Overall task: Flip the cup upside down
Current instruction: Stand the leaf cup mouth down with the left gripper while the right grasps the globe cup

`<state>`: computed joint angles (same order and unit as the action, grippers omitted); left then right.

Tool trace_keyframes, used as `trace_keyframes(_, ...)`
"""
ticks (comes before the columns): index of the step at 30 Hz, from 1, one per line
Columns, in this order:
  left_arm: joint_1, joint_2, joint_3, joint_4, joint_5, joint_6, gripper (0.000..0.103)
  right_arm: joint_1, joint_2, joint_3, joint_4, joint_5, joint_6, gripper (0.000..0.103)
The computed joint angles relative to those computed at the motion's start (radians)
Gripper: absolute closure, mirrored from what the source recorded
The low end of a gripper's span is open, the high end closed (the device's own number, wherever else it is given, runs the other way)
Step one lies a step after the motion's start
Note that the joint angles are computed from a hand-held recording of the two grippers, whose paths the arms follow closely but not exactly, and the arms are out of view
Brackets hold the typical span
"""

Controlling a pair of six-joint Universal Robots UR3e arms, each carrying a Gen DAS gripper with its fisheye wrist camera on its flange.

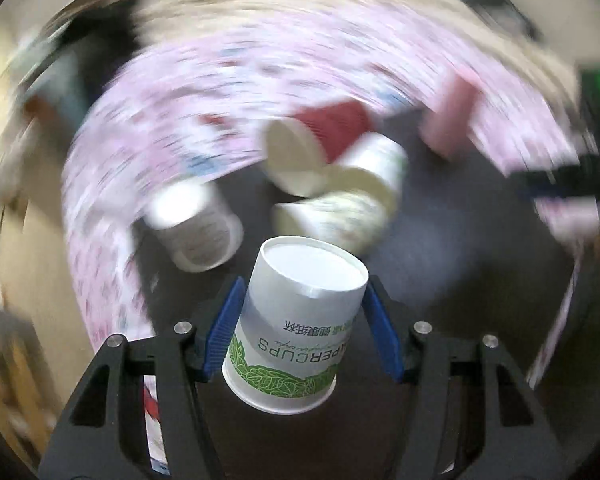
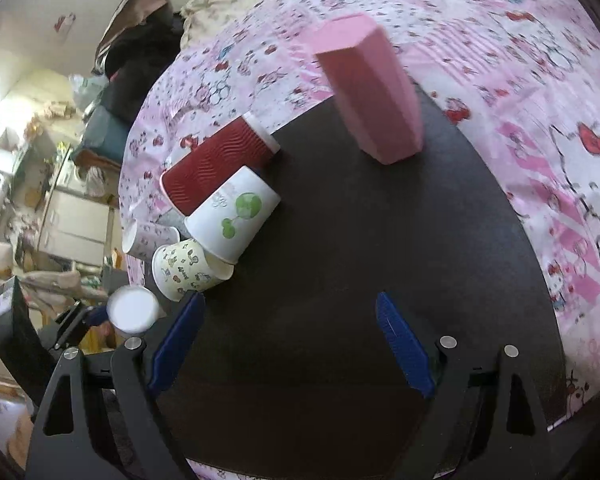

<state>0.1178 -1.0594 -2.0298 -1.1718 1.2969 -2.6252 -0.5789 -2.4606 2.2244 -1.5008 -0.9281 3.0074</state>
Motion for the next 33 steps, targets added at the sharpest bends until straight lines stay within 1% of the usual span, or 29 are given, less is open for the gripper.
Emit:
trace_keyframes(1, 0.036, 0.015, -0.022, 0.022, -0.008, -0.049, 0.046, 0.051, 0.048, 0.003, -0.082, -0.011, 0.049, 0.013)
trace_keyframes(2, 0.060, -0.008, -0.020, 0.056, -0.010, -0.082, 0.046, 0.088, 0.090, 0.003, -0.142, -0.017, 0.084, 0.013)
trace_keyframes(3, 0.097, 0.010, -0.039, 0.072, -0.027, -0.117, 0.046, 0.120, 0.131, 0.002, -0.196, -0.019, 0.114, 0.013)
trace_keyframes(4, 0.143, 0.041, -0.060, 0.069, -0.059, -0.121, 0.046, 0.148, 0.180, -0.002, -0.246, -0.013, 0.140, 0.014)
trace_keyframes(5, 0.153, 0.043, -0.084, 0.108, -0.061, -0.141, 0.046, 0.158, 0.216, -0.007, -0.269, 0.003, 0.146, 0.016)
trace_keyframes(6, 0.145, 0.048, -0.112, 0.148, -0.036, -0.149, 0.046, 0.167, 0.266, -0.013, -0.298, 0.037, 0.157, 0.024)
trace_keyframes(7, 0.132, 0.047, -0.138, 0.189, -0.015, -0.147, 0.046, 0.178, 0.321, -0.021, -0.334, 0.060, 0.181, 0.027)
trace_keyframes(8, 0.148, 0.048, -0.152, 0.200, -0.018, -0.125, 0.046, 0.193, 0.362, -0.027, -0.371, 0.068, 0.211, 0.028)
trace_keyframes(10, 0.127, 0.044, -0.181, 0.267, 0.020, -0.137, 0.046, 0.226, 0.461, -0.043, -0.466, 0.089, 0.274, 0.028)
trace_keyframes(12, 0.141, 0.068, -0.202, 0.273, 0.010, -0.137, 0.046, 0.269, 0.569, -0.066, -0.576, 0.092, 0.352, 0.028)
trace_keyframes(14, 0.119, 0.046, -0.224, 0.337, 0.040, -0.159, 0.046, 0.305, 0.656, -0.089, -0.661, 0.085, 0.419, 0.028)
trace_keyframes(17, 0.115, 0.034, -0.236, 0.370, 0.050, -0.169, 0.046, 0.342, 0.775, -0.115, -0.768, 0.091, 0.505, 0.028)
trace_keyframes(22, 0.126, 0.014, -0.235, 0.396, 0.040, -0.179, 0.046, 0.364, 0.889, -0.104, -0.896, 0.102, 0.621, 0.028)
trace_keyframes(24, 0.139, 0.016, -0.237, 0.388, 0.021, -0.186, 0.046, 0.371, 0.924, -0.107, -0.926, 0.100, 0.640, 0.028)
trace_keyframes(26, 0.138, 0.003, -0.237, 0.401, 0.022, -0.197, 0.046, 0.376, 0.960, -0.103, -0.969, 0.095, 0.665, 0.028)
trace_keyframes(28, 0.134, -0.022, -0.238, 0.421, 0.031, -0.214, 0.046, 0.373, 0.991, -0.091, -1.011, 0.110, 0.680, 0.028)
trace_keyframes(29, 0.131, -0.033, -0.243, 0.438, 0.035, -0.219, 0.046, 0.371, 0.991, -0.076, -1.039, 0.113, 0.681, 0.031)
trace_keyframes(31, 0.123, -0.044, -0.249, 0.467, 0.041, -0.223, 0.046, 0.374, 0.986, -0.072, -1.050, 0.105, 0.661, 0.035)
trace_keyframes(33, 0.121, -0.040, -0.256, 0.474, 0.042, -0.219, 0.046, 0.370, 0.974, -0.057, -1.055, 0.111, 0.645, 0.036)
